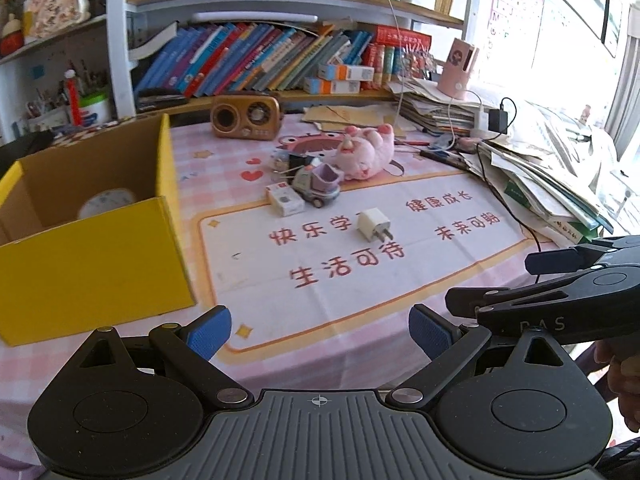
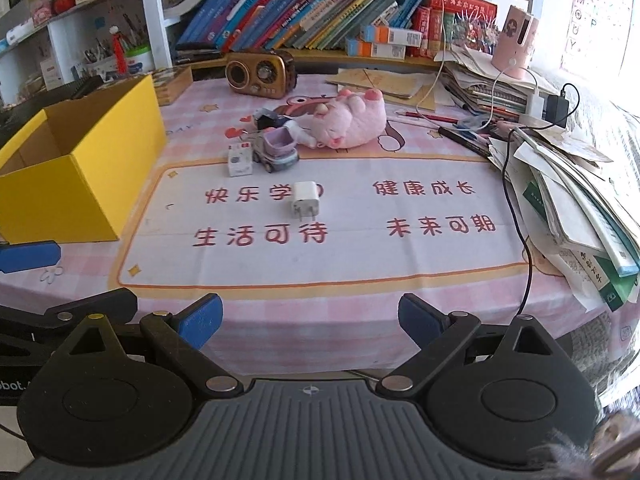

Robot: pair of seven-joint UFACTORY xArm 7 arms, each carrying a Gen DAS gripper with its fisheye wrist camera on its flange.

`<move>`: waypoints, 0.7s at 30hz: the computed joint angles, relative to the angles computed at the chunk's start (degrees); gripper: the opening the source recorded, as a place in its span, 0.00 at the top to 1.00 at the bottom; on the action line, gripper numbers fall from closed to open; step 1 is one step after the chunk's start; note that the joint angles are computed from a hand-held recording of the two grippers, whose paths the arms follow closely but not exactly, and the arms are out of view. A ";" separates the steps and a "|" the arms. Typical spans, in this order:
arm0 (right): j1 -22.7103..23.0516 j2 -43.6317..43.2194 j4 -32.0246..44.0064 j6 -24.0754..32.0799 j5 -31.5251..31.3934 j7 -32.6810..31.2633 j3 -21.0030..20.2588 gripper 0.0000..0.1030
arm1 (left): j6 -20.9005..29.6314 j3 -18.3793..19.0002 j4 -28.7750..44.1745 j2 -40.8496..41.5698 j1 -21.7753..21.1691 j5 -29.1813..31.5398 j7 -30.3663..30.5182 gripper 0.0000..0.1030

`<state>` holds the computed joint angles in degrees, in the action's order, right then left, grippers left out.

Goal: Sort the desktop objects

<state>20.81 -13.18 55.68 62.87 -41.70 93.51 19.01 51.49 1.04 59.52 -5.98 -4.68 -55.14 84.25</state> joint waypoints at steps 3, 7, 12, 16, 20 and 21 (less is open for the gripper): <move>-0.72 -1.62 -2.02 -1.75 1.05 -1.80 -1.39 0.08 | -1.21 -1.11 0.16 0.58 -0.91 0.45 -1.65 0.05; -2.63 -3.47 -4.44 -4.79 2.09 -4.86 -2.67 0.08 | -3.87 -2.39 0.05 1.07 -2.30 0.68 -3.64 0.05; -5.63 -4.76 -6.93 -10.47 3.04 -9.76 -4.19 0.09 | -8.43 -3.69 0.06 1.82 -3.98 1.62 -7.32 0.05; -8.03 -4.71 -8.17 -15.59 3.86 -14.11 -5.32 0.10 | -12.24 -4.58 0.32 2.55 -5.16 3.13 -11.05 0.05; -10.18 -4.16 -8.96 -20.28 4.99 -18.46 -6.39 0.12 | -15.48 -5.33 0.62 3.22 -6.16 5.20 -14.89 0.05; -10.68 -3.99 -9.12 -21.39 5.22 -19.50 -6.61 0.12 | -16.30 -5.52 0.69 3.38 -6.40 5.64 -15.80 0.05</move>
